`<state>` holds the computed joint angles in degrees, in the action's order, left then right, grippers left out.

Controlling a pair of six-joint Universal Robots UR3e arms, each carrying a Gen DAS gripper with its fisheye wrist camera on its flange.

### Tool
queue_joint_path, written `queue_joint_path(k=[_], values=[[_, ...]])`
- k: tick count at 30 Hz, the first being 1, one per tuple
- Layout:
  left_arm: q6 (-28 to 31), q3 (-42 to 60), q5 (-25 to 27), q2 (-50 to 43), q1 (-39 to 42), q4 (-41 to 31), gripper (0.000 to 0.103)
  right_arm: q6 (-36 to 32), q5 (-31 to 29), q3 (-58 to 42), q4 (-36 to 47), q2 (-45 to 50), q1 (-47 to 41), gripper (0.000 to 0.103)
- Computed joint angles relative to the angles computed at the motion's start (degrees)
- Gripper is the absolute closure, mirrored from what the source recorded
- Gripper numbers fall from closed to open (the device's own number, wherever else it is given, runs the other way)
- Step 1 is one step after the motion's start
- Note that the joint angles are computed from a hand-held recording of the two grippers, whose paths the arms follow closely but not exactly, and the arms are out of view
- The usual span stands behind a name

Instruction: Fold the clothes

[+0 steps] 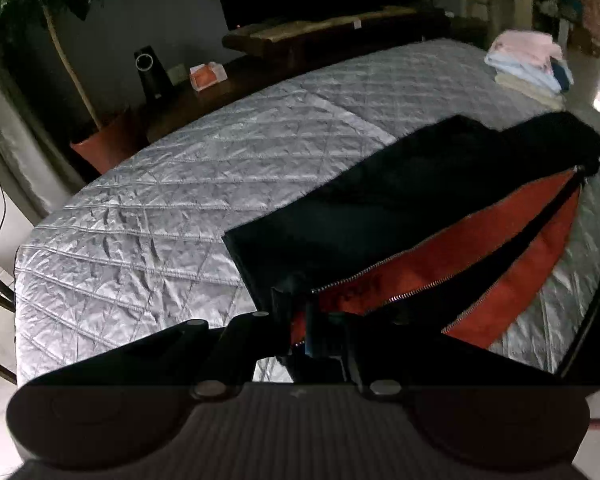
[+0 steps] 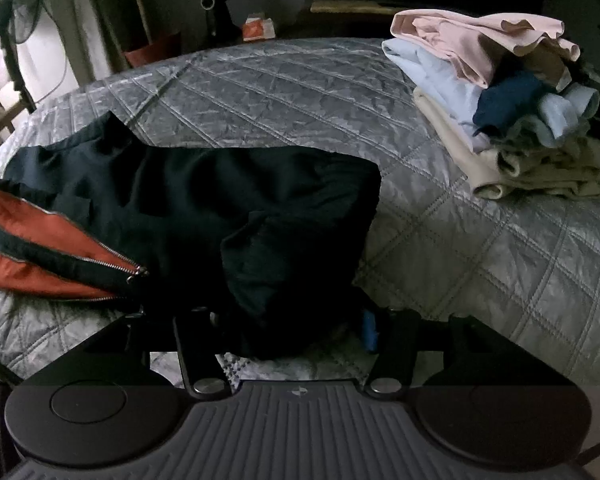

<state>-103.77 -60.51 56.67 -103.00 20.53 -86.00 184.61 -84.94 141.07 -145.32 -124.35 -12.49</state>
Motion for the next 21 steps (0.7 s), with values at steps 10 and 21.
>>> queue_joint_path(k=[10,21], values=[[3.88,-9.53,3.1,7.06,0.41,2.73,0.098,9.16,-7.36,-5.28,7.17,-9.73,4.88,0.04],[3.28,-8.56,-4.52,10.35,5.75,-1.73,0.098,11.76,-7.14,-4.74,-3.44,2.24,5.06,0.039]])
